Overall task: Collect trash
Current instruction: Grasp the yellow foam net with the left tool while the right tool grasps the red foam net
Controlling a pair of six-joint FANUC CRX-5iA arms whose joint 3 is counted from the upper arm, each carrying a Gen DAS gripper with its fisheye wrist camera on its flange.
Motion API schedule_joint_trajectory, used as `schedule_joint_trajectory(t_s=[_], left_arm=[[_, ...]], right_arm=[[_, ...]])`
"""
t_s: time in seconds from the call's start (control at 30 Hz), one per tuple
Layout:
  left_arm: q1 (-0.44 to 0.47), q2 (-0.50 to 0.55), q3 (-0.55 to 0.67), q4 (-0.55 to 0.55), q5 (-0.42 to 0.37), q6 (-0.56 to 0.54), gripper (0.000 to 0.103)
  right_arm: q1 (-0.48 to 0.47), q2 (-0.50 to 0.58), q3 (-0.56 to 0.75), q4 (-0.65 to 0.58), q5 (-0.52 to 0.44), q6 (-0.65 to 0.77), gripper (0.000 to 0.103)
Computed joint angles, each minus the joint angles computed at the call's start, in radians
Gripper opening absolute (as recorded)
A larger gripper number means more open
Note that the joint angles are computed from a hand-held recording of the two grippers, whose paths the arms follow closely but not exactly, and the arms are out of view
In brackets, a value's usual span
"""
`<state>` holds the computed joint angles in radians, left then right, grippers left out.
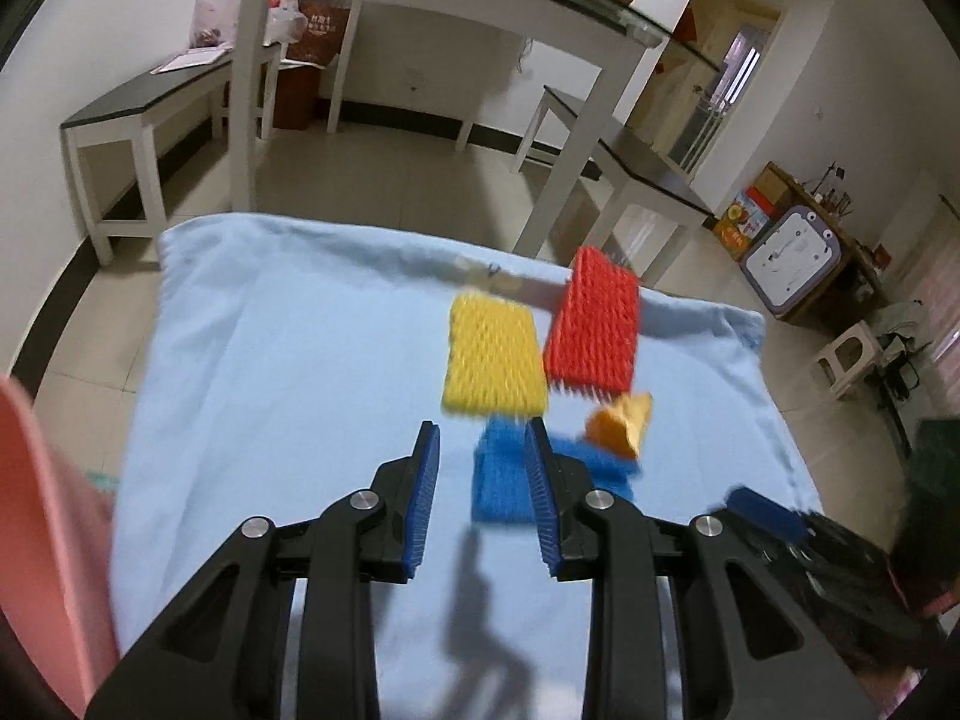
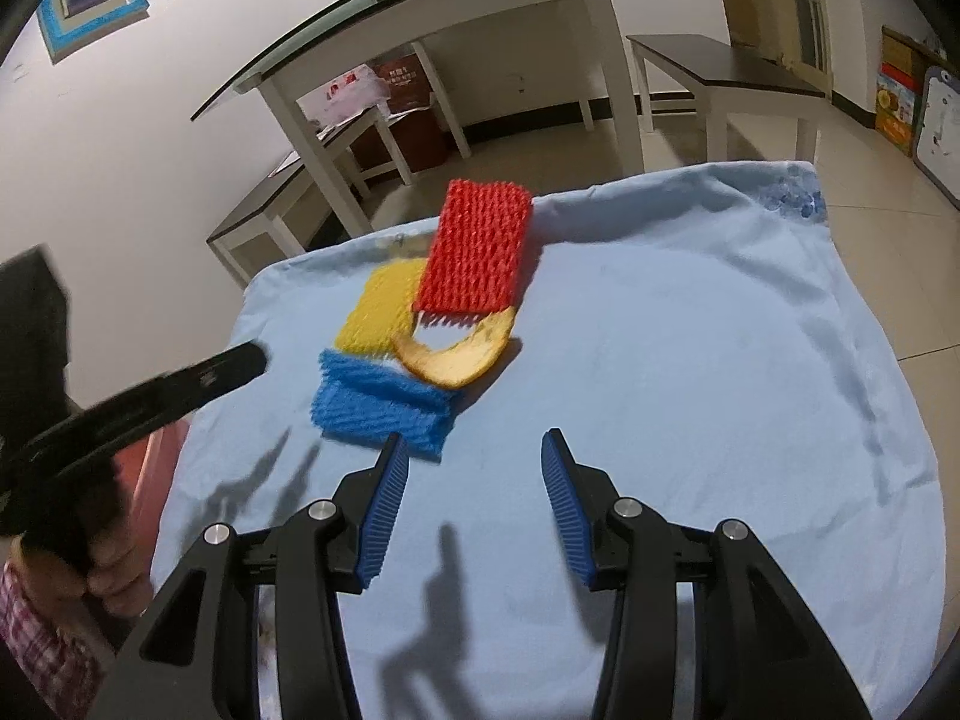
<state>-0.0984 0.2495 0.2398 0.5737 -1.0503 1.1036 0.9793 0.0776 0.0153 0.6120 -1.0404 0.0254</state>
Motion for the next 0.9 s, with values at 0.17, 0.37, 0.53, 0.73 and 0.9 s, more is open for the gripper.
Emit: schedule_joint_trajectory(t_s=[0.17,0.37,0.53,0.73,0.9], left_arm=[[-0.038,0.113,0.128,-0.081,-0.017,0.089,0.029],[-0.059,0.143,0.154,-0.126,0.014,0.108,0.029],[-0.064,0.13,0.129,-0.11,0.025,0.07,0.022],[-0.065,0.108,0.092,-0.08,0.034,0.024,0.008],[-0.049,0.075,0.051,-0.049,0.042,0.005,0.008]], right_arm=[[-0.041,0.016,0.02,0.004,0.015,0.017,0.047],[-0.11,0.065,0.075,-0.02,0.053,0.06,0.05],[-0.166,0.119,0.138,-0.08,0.077,0.105,0.05],[-0.203,0.181,0.209,-0.11,0.074,0.134,0.05],[-0.218,0.223,0.258,-0.126,0.056,0.151,0.04]])
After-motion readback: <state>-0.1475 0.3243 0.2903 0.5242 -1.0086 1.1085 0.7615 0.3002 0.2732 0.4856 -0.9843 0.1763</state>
